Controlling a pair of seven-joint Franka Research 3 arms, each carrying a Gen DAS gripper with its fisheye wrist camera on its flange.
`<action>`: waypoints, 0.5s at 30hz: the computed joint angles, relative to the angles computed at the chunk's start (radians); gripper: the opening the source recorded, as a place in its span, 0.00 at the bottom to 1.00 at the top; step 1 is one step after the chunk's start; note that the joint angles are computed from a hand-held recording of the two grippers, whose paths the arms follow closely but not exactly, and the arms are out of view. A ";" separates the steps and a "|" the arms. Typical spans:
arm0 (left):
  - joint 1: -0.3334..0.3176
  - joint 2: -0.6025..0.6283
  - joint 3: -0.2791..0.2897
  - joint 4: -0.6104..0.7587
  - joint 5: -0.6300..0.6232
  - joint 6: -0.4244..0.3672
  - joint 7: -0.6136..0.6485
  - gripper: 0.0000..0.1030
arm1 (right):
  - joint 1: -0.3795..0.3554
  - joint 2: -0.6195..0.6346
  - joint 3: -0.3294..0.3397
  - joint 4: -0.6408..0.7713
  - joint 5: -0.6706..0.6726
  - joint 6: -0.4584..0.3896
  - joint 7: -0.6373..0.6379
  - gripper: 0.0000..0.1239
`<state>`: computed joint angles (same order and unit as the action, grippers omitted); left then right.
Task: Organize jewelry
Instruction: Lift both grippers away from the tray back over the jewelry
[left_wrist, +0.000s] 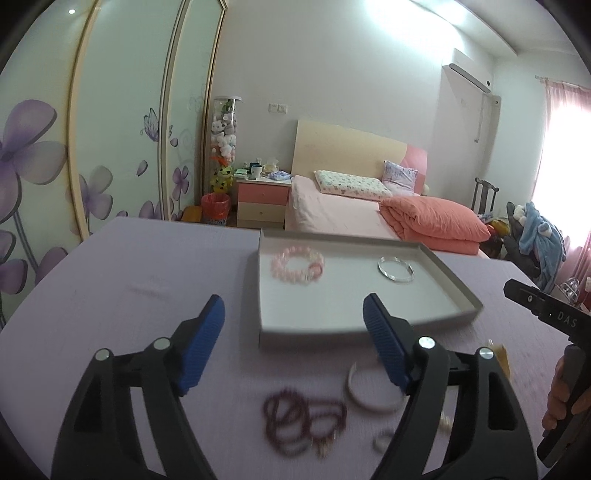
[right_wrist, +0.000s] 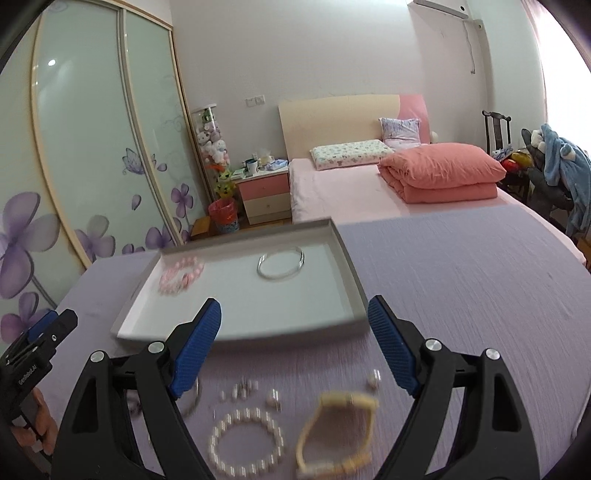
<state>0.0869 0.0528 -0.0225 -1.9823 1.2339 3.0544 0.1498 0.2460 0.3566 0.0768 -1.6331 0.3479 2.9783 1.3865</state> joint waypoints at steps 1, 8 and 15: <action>-0.002 -0.019 0.000 -0.022 0.019 0.001 -0.021 0.76 | 0.007 -0.021 -0.007 -0.034 -0.004 0.007 0.007 0.66; 0.045 -0.189 -0.052 -0.214 0.177 -0.016 -0.189 0.81 | 0.016 -0.144 -0.033 -0.252 -0.042 0.032 0.024 0.66; 0.081 -0.279 -0.088 -0.308 0.274 -0.024 -0.320 0.83 | 0.008 -0.169 -0.032 -0.308 -0.054 0.022 0.060 0.67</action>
